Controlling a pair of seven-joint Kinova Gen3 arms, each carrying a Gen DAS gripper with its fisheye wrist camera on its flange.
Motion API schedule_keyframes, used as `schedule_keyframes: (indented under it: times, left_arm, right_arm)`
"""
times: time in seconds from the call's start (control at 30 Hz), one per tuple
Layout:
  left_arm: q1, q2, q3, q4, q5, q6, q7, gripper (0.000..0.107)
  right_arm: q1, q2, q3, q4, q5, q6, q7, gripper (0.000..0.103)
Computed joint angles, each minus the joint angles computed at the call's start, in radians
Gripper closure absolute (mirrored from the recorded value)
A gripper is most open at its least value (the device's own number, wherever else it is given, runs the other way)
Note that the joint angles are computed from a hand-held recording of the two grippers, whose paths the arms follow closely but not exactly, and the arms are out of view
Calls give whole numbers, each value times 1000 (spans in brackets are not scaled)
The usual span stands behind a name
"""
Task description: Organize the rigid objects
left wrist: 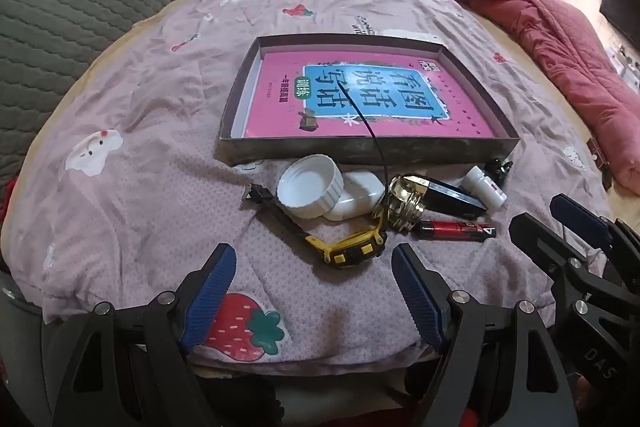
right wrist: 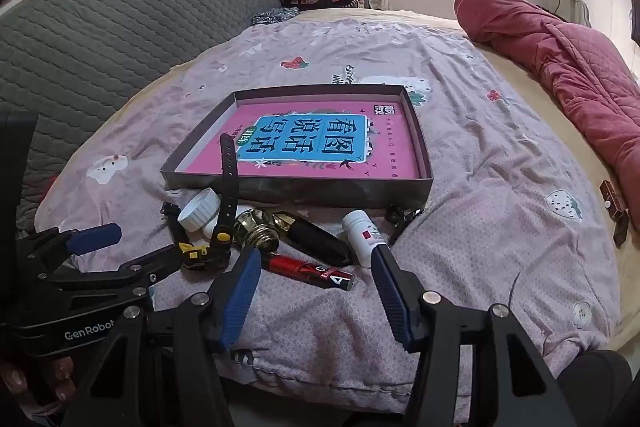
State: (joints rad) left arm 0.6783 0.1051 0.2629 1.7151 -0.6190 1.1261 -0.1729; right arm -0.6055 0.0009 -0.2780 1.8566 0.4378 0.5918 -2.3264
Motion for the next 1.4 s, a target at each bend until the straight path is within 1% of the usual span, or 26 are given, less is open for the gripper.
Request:
schedule_keyframes:
  times: [0.37, 1.4]
  left_arm:
    - [-4, 6, -4, -11, 11, -3, -25, 26]
    - [-3, 3, -3, -13, 15, -3, -30, 26]
  right_arm:
    - [-1, 5, 4, -6, -14, 5, 15, 46]
    - [-2, 3, 3, -5, -8, 5, 10, 46]
